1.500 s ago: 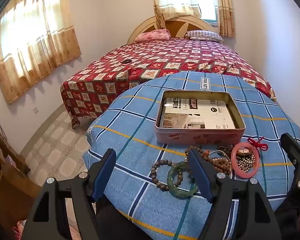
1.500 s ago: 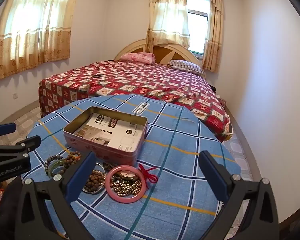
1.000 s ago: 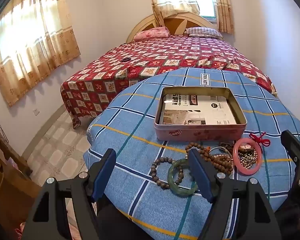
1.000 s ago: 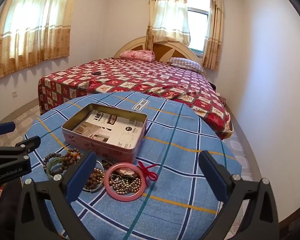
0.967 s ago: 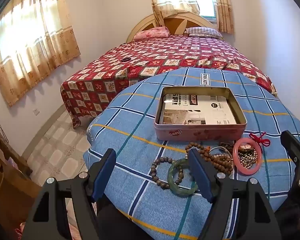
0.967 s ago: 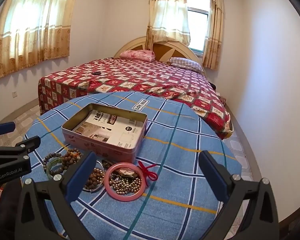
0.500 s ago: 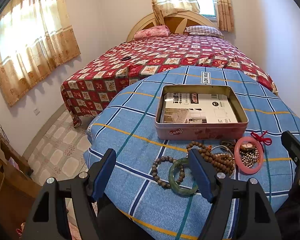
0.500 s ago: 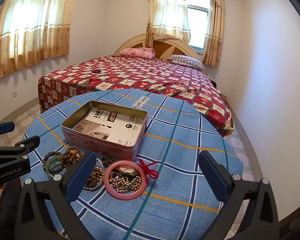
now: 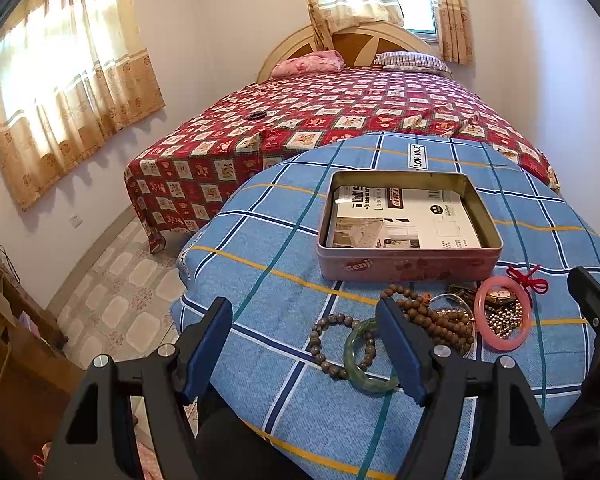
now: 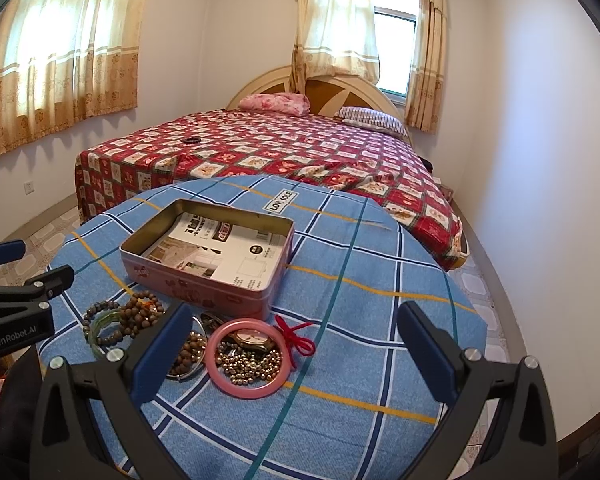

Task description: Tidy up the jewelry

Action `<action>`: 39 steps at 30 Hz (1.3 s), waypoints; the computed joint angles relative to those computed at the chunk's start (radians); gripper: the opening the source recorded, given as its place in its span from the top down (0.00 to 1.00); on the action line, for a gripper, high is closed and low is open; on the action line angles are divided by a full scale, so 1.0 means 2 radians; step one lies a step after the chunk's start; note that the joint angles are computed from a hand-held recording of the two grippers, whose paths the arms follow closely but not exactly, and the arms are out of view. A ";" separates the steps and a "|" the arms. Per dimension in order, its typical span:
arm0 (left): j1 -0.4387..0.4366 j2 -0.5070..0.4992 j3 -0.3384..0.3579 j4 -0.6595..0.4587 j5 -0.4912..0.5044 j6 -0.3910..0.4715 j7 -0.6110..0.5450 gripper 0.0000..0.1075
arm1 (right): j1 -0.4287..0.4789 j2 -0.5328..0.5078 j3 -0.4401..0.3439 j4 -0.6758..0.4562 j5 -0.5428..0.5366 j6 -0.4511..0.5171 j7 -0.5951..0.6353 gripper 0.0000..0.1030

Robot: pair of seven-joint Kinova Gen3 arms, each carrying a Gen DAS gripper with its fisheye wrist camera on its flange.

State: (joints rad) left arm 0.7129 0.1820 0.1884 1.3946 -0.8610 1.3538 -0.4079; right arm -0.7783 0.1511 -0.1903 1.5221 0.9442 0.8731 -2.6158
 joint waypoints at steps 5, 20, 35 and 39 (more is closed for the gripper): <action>-0.002 -0.002 0.000 0.002 0.001 -0.002 -0.001 0.31 | 0.000 0.000 0.000 0.000 -0.001 0.000 -0.001 0.00; -0.001 0.001 0.001 0.002 0.003 0.000 -0.003 0.31 | 0.000 0.000 0.000 0.002 -0.001 -0.001 -0.001 0.00; 0.002 0.004 -0.001 -0.001 0.005 0.002 -0.004 0.31 | 0.001 0.001 0.001 0.000 -0.004 -0.001 0.003 0.00; 0.003 0.006 -0.002 -0.002 0.006 0.002 -0.004 0.31 | -0.001 0.001 0.000 0.005 -0.002 -0.002 -0.001 0.00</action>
